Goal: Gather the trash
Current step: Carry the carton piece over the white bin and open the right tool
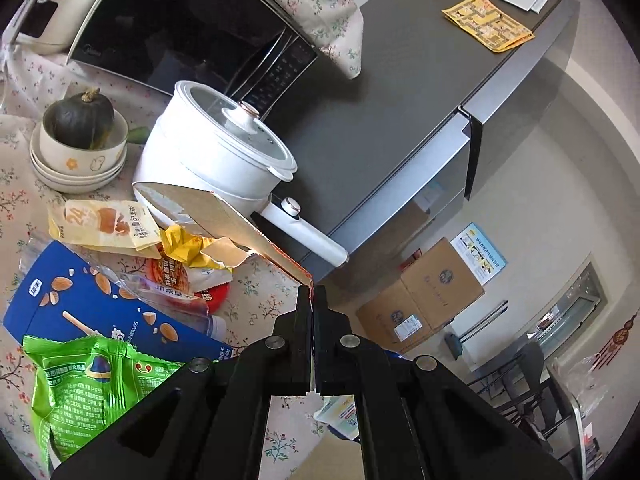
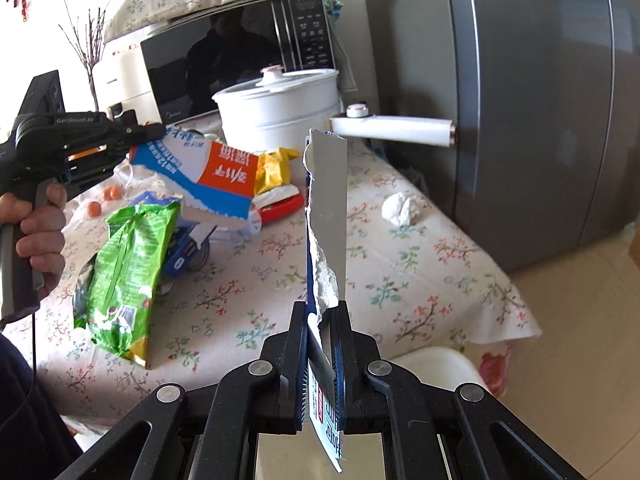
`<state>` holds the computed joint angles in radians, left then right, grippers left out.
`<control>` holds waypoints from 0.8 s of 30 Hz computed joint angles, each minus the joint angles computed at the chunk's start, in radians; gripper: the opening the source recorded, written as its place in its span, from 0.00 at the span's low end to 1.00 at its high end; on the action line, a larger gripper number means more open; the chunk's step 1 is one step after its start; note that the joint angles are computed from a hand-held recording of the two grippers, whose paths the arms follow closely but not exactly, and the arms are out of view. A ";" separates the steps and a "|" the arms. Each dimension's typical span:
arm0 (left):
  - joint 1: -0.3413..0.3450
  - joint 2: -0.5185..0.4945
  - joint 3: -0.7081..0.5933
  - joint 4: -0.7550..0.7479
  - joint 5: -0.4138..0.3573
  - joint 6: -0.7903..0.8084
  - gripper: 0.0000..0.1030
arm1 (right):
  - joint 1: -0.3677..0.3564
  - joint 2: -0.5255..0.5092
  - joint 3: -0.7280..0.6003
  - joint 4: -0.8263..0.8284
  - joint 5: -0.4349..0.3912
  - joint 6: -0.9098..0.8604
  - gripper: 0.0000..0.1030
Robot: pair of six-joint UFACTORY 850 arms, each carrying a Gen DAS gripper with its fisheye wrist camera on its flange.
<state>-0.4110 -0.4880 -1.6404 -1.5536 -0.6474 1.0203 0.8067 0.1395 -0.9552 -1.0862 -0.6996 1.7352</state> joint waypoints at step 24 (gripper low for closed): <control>-0.094 0.160 0.179 0.044 -0.117 0.109 0.00 | 0.057 0.226 0.260 0.304 0.043 0.308 0.08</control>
<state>-0.5049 -0.3277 -1.4615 -1.5095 -0.7640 1.1293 0.8639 0.3657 -0.6949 -0.7819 -0.6563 2.0429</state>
